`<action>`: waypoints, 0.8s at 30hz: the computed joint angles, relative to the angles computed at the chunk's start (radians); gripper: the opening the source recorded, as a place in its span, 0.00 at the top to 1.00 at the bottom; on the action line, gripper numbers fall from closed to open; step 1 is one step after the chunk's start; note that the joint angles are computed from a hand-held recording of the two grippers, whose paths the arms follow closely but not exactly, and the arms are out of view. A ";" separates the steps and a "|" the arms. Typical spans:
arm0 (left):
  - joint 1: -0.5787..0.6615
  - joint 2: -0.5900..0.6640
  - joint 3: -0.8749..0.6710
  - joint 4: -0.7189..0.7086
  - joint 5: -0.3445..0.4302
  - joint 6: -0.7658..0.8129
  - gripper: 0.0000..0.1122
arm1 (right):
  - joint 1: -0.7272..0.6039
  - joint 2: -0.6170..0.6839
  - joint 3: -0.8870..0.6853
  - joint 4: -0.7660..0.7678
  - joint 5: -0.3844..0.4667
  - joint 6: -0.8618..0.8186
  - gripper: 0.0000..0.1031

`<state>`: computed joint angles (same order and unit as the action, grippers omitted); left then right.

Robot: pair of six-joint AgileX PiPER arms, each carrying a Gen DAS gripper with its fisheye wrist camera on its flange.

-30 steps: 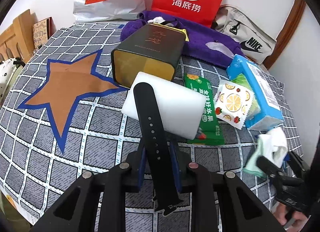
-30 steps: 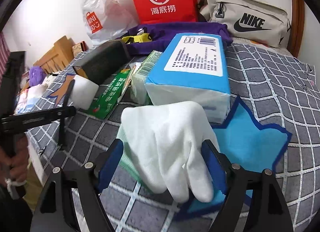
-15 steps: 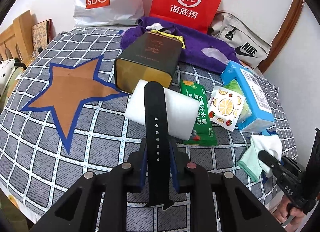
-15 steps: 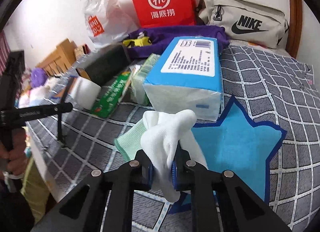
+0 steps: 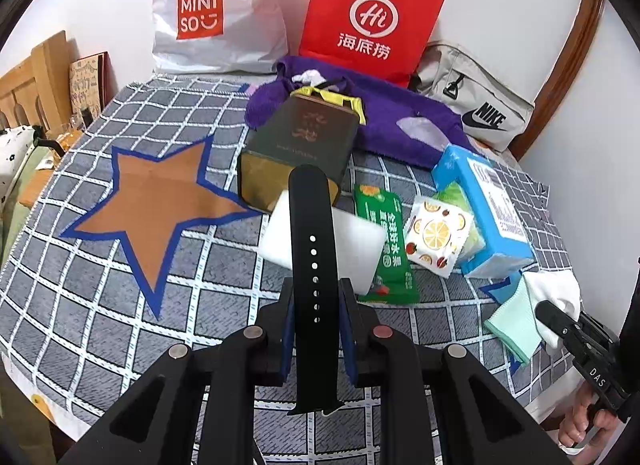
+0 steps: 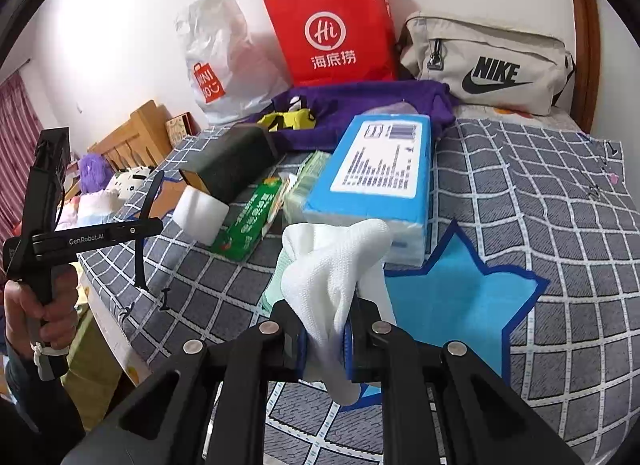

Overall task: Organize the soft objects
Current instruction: 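Carry the held strap and glove up toward the purple towel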

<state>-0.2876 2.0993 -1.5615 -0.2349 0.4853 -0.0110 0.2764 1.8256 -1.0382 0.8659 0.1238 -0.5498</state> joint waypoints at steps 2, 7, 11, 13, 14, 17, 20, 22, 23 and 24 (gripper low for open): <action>-0.001 -0.002 -0.015 0.019 0.009 -0.021 0.83 | -0.008 -0.008 -0.009 -0.027 0.011 0.026 0.87; -0.003 -0.008 -0.052 0.046 0.027 -0.050 0.83 | -0.037 -0.031 -0.029 0.050 0.049 -0.059 0.87; -0.005 -0.008 -0.086 0.069 0.048 -0.069 0.83 | -0.052 -0.040 -0.059 0.020 0.079 -0.046 0.87; -0.006 -0.002 -0.114 0.083 0.065 -0.080 0.83 | -0.055 -0.036 -0.089 -0.078 0.094 0.037 0.87; -0.007 -0.001 -0.121 0.090 0.068 -0.087 0.83 | -0.058 -0.032 -0.109 -0.125 0.106 0.077 0.87; -0.003 0.014 -0.165 0.088 0.091 -0.086 0.83 | -0.065 -0.017 -0.165 -0.194 0.140 0.133 0.87; -0.004 0.040 -0.230 0.108 0.128 -0.105 0.83 | -0.069 -0.002 -0.211 -0.248 0.160 0.171 0.87; -0.005 0.064 -0.287 0.122 0.158 -0.117 0.83 | -0.076 0.019 -0.260 -0.296 0.186 0.208 0.87; -0.005 0.070 -0.303 0.126 0.167 -0.120 0.83 | -0.080 0.031 -0.286 -0.322 0.201 0.229 0.87; -0.006 0.083 -0.335 0.129 0.182 -0.121 0.83 | -0.087 0.041 -0.309 -0.329 0.214 0.232 0.87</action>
